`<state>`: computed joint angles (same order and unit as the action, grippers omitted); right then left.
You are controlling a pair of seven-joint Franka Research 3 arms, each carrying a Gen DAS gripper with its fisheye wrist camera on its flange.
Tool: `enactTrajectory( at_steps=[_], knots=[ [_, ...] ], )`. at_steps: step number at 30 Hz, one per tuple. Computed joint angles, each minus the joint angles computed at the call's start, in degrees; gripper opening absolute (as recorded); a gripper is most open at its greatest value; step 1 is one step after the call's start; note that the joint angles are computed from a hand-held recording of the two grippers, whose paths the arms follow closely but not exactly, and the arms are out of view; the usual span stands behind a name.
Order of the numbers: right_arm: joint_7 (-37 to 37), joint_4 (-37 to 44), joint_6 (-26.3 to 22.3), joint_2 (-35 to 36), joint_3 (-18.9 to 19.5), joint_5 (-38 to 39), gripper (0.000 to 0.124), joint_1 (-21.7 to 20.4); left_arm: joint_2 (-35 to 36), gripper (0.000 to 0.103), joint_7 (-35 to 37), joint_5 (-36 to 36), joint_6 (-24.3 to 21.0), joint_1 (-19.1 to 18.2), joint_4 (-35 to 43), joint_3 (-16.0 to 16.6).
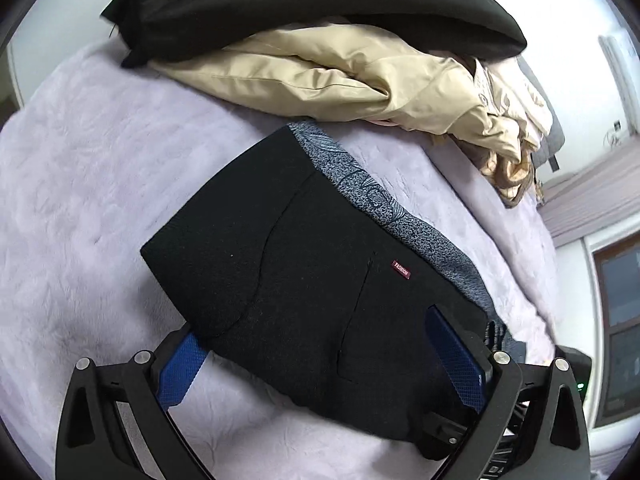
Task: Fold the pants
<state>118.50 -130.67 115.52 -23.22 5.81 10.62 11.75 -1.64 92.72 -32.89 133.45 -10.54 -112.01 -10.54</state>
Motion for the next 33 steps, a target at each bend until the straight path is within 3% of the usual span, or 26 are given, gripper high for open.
enactTrajectory(
  at_steps=[2, 3, 4, 5, 8, 10, 12, 16, 18, 22, 26, 31, 32, 33],
  knots=[
    [-0.3, -0.2, 0.1, -0.4, -0.3, 0.5, 0.092, 0.0, 2.4, 0.102, -4.3, 5.1, -2.1, 0.1, 1.4, -0.2],
    [-0.5, -0.2, -0.1, -1.0, -0.6, 0.8, 0.092, 0.0, 3.5, 0.092, -6.9, 7.1, -3.1, 0.2, 1.9, -0.3],
    [-1.0, -0.5, -0.7, -2.3, -1.1, 1.1, 0.092, -0.2, 4.2, 0.075, -10.5, 10.6, -3.5, 0.2, 2.2, -0.4],
    [-0.9, -0.3, -1.1, -2.9, -1.3, 1.4, 0.092, -0.5, 4.9, 0.074, -12.0, 13.2, -4.1, 0.3, 2.8, -0.6],
    [-0.4, 0.3, -0.6, -6.1, -2.1, 3.1, 0.091, -1.5, 3.2, 0.057, -11.9, 19.7, -1.6, -0.5, 2.3, -1.7],
    [-0.6, 1.0, 0.7, -8.5, -3.3, 5.8, 0.088, -2.0, 1.1, 0.033, -12.3, 29.9, 1.2, -2.1, 1.2, -2.8],
    [-0.7, 2.3, 1.7, -9.8, -4.7, 9.1, 0.077, -2.5, -1.5, 0.032, -12.4, 38.1, 5.0, -3.4, -1.2, -3.7],
    [-2.8, 8.0, 3.8, -6.8, -7.0, 14.7, 0.077, -2.6, -5.2, 0.032, -11.9, 49.3, 12.3, -5.1, -6.1, -4.9],
    [-5.8, 14.0, 0.6, -1.0, -7.6, 15.3, 0.077, -2.0, -6.2, 0.032, -10.9, 54.3, 14.7, -5.6, -8.2, -5.4],
    [-12.5, 26.0, -5.6, 13.1, -8.6, 22.9, 0.077, -0.5, -6.5, 0.032, -11.3, 57.2, 15.9, -6.2, -9.2, -5.4],
    [-16.2, 40.8, -16.1, 28.3, -6.0, 24.3, 0.077, -0.7, -6.1, 0.032, -11.1, 58.5, 16.5, -6.3, -8.9, -5.2],
    [-15.7, 51.5, -23.6, 39.8, -3.0, 22.0, 0.077, -0.6, -6.7, 0.032, -12.2, 59.8, 17.7, -6.5, -10.0, -5.3],
    [-15.5, 51.3, -23.8, 40.2, -2.8, 21.4, 0.073, -0.5, -6.7, 0.032, -12.0, 59.9, 17.7, -6.6, -10.0, -5.3],
    [-15.2, 51.0, -24.0, 40.4, -2.7, 20.7, 0.031, -0.3, -6.8, 0.032, -11.5, 59.5, 17.4, -6.7, -9.8, -5.3]
  ],
)
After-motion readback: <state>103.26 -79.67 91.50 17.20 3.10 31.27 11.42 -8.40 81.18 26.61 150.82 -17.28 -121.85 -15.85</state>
